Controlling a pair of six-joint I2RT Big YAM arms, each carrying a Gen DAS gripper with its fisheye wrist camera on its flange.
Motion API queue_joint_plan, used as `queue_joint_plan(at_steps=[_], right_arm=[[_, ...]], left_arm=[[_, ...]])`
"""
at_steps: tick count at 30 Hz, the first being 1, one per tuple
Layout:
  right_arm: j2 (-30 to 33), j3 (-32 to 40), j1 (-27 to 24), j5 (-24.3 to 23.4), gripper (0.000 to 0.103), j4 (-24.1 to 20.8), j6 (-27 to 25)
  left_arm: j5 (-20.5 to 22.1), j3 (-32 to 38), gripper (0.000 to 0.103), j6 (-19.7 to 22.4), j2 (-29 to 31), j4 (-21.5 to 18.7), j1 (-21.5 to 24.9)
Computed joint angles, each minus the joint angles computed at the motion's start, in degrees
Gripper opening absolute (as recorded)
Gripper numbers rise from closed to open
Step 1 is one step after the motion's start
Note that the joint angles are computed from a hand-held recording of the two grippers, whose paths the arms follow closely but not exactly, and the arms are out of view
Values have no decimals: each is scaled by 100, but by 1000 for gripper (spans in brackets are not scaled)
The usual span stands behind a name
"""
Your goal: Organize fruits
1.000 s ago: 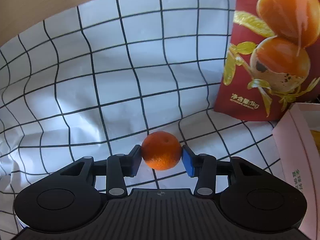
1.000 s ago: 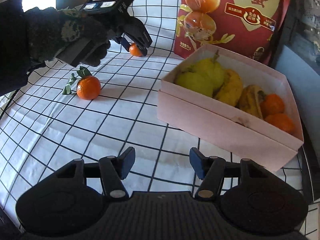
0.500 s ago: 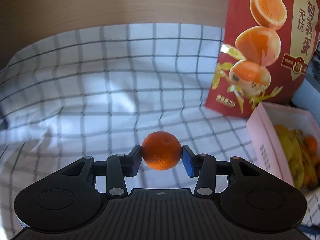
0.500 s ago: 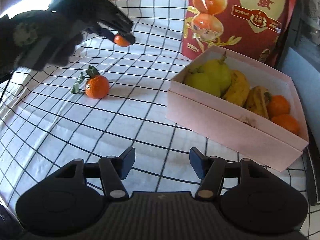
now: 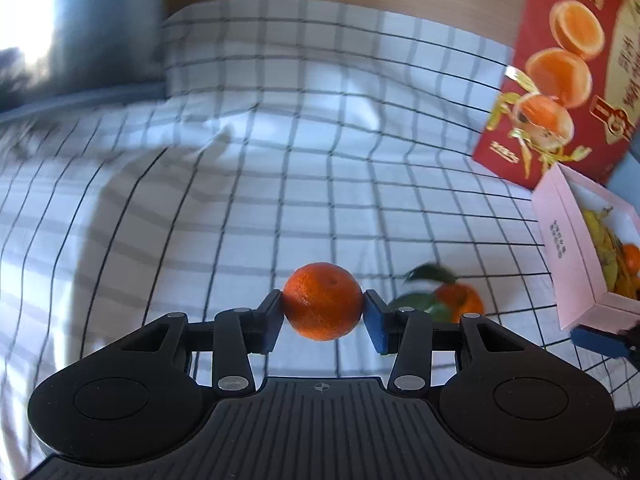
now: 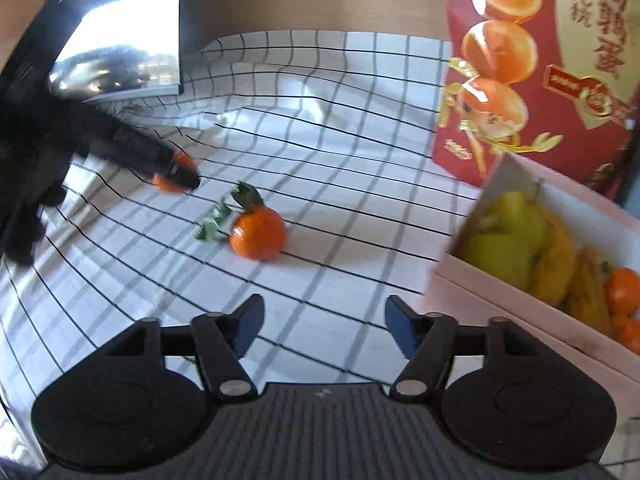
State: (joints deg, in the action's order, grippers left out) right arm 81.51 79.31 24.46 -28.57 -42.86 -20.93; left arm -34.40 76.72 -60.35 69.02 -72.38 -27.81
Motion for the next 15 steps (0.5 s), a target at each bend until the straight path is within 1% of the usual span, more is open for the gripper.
queue_joint_plan(at_steps=[2,4,7,10,13,15], right_arm=[[163,185,126,19,70,-144,69],[315,340,281,86,70,-171,147],[465,472,511,161,70,-51,104],[590,599,696,262,70,55,182],[748,834,843,259,70,-49,578],[835,922,937,354,70,-7,860]], left_arm=[[78,-208,49,-325,-170,-4,-51],[110,-349,49,-565,-293,-87,-117],[65,-485,49,-922,-449,-268,-225],[58,-582,49,-1168,-574,-387,-285],[85,-642,49,-1287,-623,-419,-307],[116,-676,49,-1317,-644,-368,-296]])
